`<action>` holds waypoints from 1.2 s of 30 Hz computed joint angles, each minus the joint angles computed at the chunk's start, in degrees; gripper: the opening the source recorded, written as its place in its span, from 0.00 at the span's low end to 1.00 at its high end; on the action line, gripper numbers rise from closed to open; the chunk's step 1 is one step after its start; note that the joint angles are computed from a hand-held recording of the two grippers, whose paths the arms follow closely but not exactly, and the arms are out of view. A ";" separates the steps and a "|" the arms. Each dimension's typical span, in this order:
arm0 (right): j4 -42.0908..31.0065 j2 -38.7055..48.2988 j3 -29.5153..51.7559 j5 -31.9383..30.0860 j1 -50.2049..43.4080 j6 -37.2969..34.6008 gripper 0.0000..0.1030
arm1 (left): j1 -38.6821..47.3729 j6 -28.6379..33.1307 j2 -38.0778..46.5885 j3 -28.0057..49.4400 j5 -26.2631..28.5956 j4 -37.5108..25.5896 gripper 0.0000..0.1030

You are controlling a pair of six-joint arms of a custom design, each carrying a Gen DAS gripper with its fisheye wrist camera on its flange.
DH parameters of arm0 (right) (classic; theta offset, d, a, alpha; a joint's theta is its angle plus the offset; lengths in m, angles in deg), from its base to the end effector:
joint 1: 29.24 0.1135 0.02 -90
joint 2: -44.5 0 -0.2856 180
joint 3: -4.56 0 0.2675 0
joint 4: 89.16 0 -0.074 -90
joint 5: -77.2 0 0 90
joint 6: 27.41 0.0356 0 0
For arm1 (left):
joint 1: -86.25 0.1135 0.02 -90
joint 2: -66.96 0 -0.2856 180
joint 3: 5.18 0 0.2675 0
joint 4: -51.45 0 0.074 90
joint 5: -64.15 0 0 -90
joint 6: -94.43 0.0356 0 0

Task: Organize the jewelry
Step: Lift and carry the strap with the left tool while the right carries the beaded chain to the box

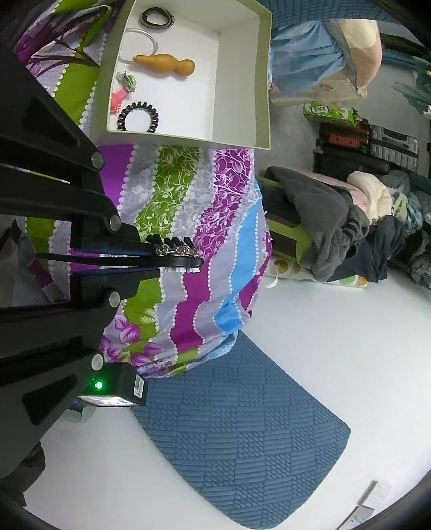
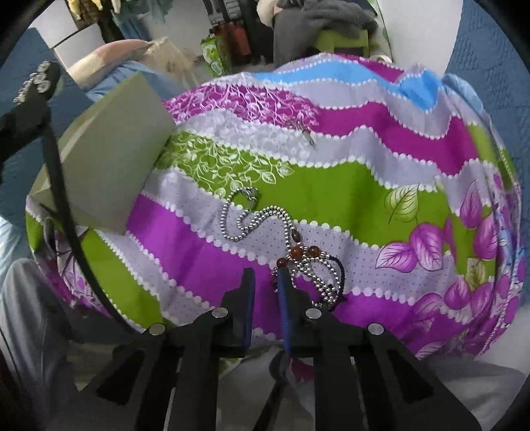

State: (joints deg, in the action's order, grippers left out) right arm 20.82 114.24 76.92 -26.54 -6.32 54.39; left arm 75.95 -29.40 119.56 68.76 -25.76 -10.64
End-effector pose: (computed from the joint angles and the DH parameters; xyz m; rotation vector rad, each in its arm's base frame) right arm 0.2086 0.0974 0.2934 -0.8027 2.6355 0.3996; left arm 0.1758 -0.0320 0.3662 -0.4712 2.2664 -0.4003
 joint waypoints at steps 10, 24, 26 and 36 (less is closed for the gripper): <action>1.27 0.35 -0.47 5.03 2.69 1.49 0.06 | 0.57 0.49 0.44 -0.16 0.38 -0.97 0.04; -5.95 -3.65 14.58 0.28 0.27 6.54 0.06 | 3.93 5.89 1.30 9.68 1.54 -11.09 0.04; -7.04 -2.93 17.78 1.28 1.79 7.42 0.05 | 6.61 7.68 1.47 11.33 3.20 -12.88 0.04; -11.23 2.25 34.10 8.31 12.58 13.96 0.06 | 22.93 20.67 5.66 24.54 12.83 -22.42 0.04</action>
